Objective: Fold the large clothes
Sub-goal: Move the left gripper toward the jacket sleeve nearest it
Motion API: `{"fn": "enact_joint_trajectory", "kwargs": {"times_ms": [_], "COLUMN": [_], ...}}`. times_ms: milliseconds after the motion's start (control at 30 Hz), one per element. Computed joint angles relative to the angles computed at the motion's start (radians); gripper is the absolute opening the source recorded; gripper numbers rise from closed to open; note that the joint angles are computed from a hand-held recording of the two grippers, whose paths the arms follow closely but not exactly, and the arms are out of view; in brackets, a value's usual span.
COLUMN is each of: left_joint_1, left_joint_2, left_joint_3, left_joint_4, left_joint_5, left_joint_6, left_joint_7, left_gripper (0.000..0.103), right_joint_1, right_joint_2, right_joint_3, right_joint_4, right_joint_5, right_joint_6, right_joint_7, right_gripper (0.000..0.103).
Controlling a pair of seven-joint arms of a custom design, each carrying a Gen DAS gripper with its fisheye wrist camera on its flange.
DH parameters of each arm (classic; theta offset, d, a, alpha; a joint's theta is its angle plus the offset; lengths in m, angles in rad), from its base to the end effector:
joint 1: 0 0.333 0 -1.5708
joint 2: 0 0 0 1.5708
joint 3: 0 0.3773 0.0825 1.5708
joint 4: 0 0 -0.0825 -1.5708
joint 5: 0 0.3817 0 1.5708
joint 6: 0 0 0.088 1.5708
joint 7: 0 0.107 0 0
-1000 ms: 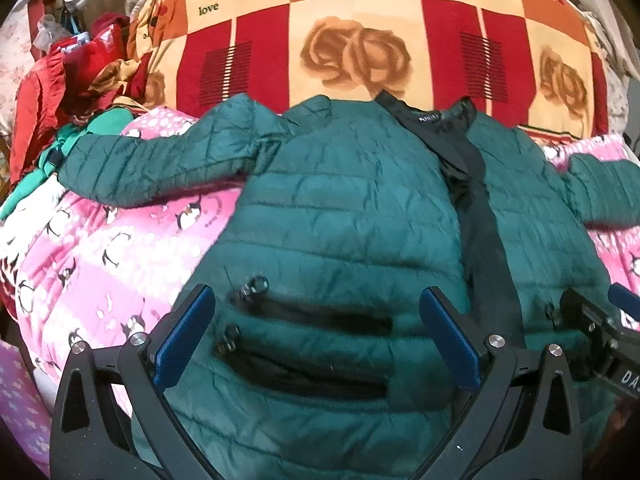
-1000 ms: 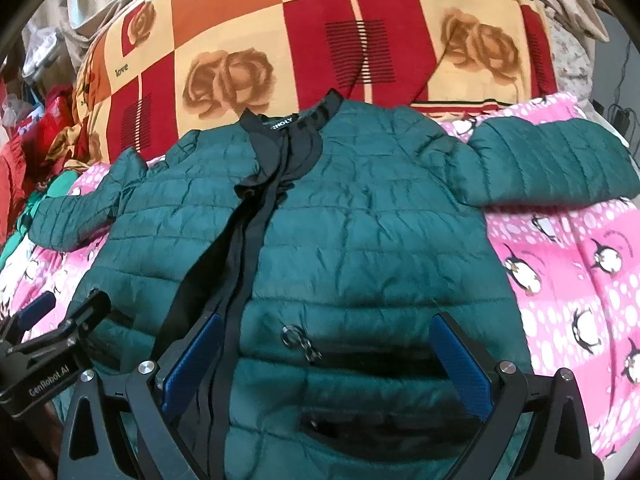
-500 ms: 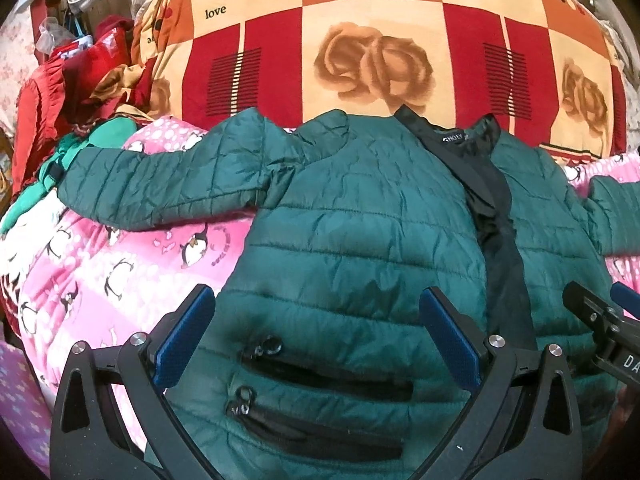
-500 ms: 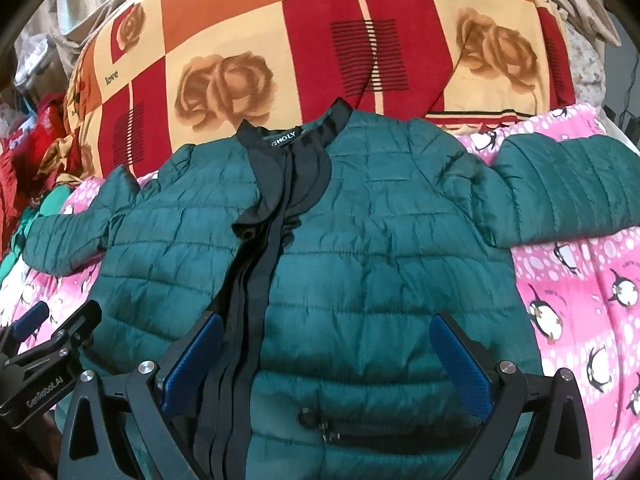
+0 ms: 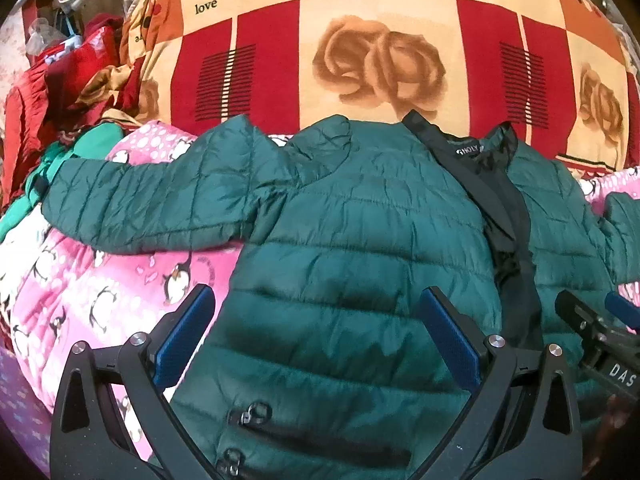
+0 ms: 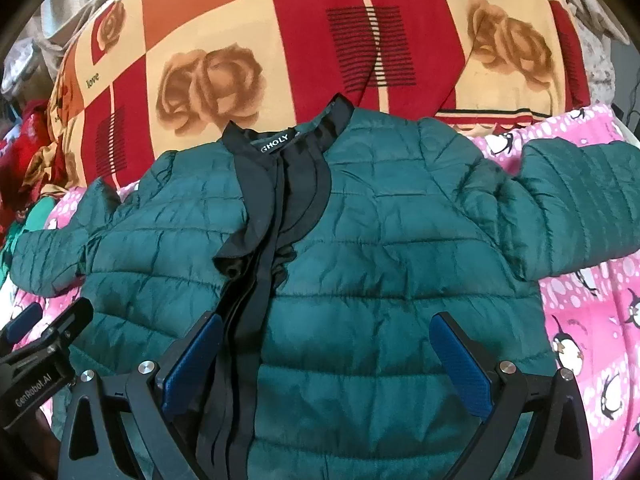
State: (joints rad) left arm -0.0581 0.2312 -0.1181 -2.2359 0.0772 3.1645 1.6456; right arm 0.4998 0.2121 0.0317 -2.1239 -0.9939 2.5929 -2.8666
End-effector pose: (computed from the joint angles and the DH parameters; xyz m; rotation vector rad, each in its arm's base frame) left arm 0.5955 -0.1091 0.4102 -1.5176 2.0925 -0.6990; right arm 0.5084 0.3167 0.3923 -1.3255 2.2623 -0.6289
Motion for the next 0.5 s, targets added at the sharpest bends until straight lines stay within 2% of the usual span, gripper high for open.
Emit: {"fn": "enact_joint_trajectory", "kwargs": {"times_ms": [67,200,333,500], "left_joint_1": [0.018,0.016,-0.026,-0.048], "left_joint_2": [0.018,0.047,0.072,0.108], "left_joint_3": [-0.022,-0.023,0.022,0.048], "left_joint_4": [0.026,0.069,0.107,0.155], "left_joint_5": [-0.011,-0.018,0.005,0.025], "left_joint_6": [-0.013,-0.033,-0.044,-0.053], "left_joint_7": [0.009,0.009,-0.015,-0.041], "left_gripper": [0.102,0.102,0.102,0.102], "right_joint_1": [-0.004,-0.008,-0.009,-0.010], "right_joint_2": [0.011,0.028,0.052,0.094], "right_joint_3": [-0.004,-0.015,-0.030,-0.056], "right_joint_4": [0.012,0.039,0.072,0.106], "right_joint_5": [0.000,0.000,-0.013,-0.013], "right_joint_6": [0.001,0.002,0.007,0.052], "right_joint_7": [-0.012,-0.035,-0.044,-0.027], "right_gripper": [0.103,0.103,0.103,0.103]}}
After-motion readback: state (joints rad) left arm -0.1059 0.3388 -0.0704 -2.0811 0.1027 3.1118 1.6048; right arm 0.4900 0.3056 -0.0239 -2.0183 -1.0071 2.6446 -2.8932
